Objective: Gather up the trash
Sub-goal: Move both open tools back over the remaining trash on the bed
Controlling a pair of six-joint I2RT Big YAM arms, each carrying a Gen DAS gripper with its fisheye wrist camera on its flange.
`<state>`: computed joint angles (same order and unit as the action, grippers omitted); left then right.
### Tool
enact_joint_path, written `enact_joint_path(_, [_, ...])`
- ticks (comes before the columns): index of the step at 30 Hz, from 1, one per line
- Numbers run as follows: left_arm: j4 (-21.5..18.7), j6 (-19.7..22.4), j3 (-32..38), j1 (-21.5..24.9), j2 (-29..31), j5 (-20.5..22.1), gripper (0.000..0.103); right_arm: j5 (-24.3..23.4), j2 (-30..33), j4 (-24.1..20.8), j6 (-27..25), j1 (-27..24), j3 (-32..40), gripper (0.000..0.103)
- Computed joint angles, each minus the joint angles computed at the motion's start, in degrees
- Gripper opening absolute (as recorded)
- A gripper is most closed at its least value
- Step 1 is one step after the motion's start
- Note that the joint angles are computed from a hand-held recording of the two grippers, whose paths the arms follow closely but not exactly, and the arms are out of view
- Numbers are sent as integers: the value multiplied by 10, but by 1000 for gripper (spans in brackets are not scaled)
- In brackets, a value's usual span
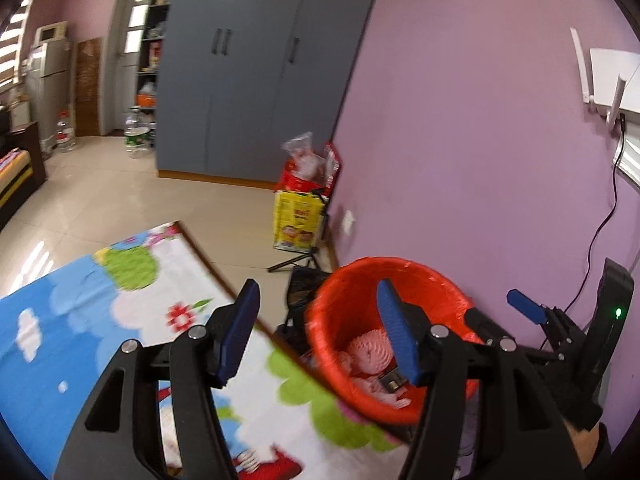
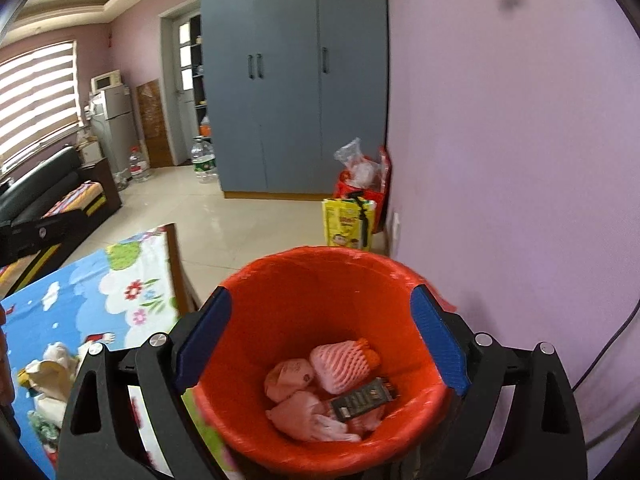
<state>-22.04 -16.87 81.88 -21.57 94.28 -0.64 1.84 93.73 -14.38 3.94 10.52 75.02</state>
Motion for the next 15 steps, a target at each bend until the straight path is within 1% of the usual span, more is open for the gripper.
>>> enact_joint_path(8, [23, -13, -142, 25, -122, -62, 59, -17, -23, -10, 10, 42, -24, 85])
enact_joint_path(10, [24, -22, -181, 39, -158, -67, 59, -20, -29, -12, 10, 55, -30, 85])
enact_joint_path(15, [21, -30, -250, 68, -232, -90, 59, -26, -47, -7, 9, 86, -47, 85])
